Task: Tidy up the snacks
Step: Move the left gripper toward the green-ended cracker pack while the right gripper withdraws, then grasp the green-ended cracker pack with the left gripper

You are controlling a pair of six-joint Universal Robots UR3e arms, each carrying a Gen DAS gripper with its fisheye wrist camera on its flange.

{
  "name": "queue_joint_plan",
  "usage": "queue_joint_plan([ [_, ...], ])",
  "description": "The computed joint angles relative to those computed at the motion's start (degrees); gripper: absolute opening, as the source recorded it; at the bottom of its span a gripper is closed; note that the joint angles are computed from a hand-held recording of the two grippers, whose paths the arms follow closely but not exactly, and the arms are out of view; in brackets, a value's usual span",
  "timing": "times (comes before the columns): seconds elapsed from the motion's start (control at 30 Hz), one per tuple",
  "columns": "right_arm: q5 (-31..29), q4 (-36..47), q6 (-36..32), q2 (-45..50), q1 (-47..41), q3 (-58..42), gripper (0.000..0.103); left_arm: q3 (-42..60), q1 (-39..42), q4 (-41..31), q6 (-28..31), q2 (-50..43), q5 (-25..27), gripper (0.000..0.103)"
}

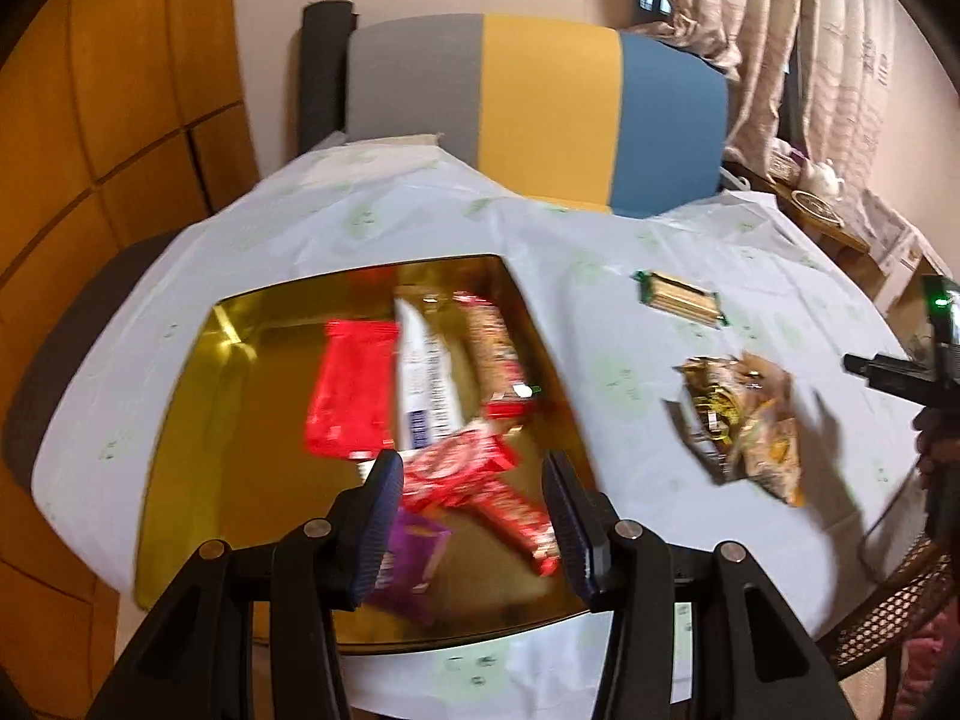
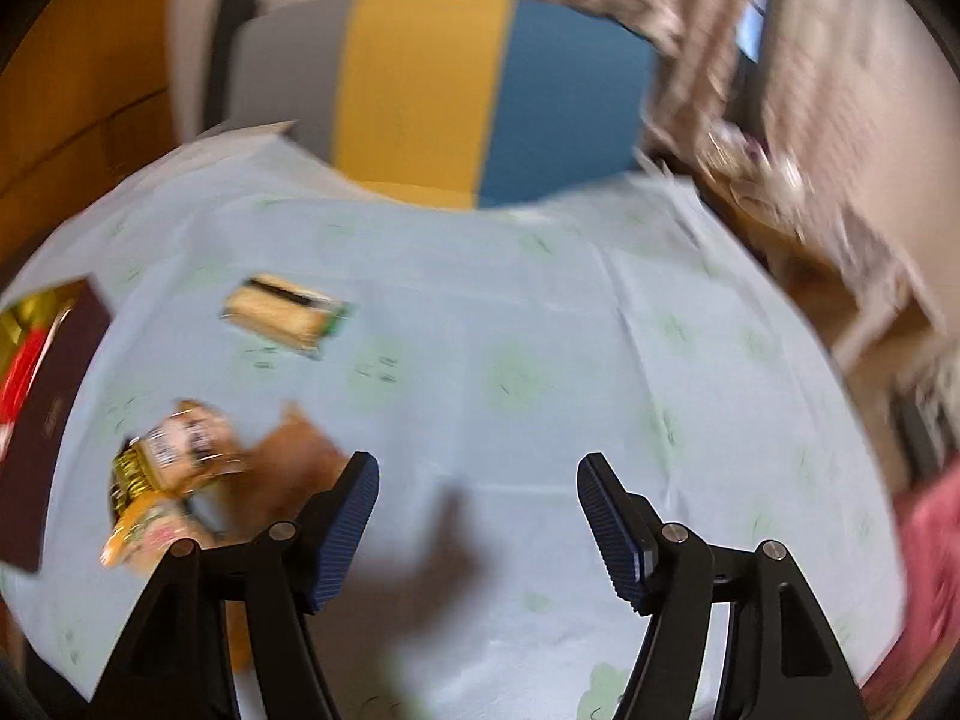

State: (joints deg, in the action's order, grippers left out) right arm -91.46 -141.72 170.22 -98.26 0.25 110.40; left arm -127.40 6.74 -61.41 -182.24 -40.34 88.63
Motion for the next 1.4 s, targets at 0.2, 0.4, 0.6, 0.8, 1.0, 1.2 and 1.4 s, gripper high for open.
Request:
queue_joint_plan([
  [0.2, -2.34, 3.89, 1.17, 3.72, 0.48, -3.82, 0.070, 4.64, -14.82, 9.50, -5.48, -16.00, 4.43, 0.049],
  [0.4, -0.97, 4.93, 0.86, 2.66, 0.32, -3.66, 0.070, 11.69, -23.52, 14.41, -6.06, -31.55, 4.52, 0.049],
  [0.6, 2.68, 6.99, 4.03, 1.77, -2.91, -4.21, 0.071, 18.25, -25.17, 15.30, -5.06, -41.40, 1.73, 0.044],
  [0.8, 5.14, 6.88, 5.21, 0.50, -4.62, -3.85, 0.075, 27.58, -24.48, 13.58, -4.75, -50.60, 2.23, 0.044],
  [1.0, 6.75, 7.37, 4.38, -0.02, -4.66, -3.93, 0.076, 43.68, -23.19, 6.99, -2.82, -63.58, 4.28, 0.045],
  [1.2, 8.79, 7.84, 3.67, -0.79, -5.36, -3.80, 0.078, 62.21, -23.08, 1.29, -2.17, -77.49, 4.86, 0.057],
  [1.4, 9.53, 9.35, 3.51, -0.55, -5.52, -4.54, 0.079, 83.00, -28.99, -2.63, 22.28, -93.80, 14.28, 0.072],
])
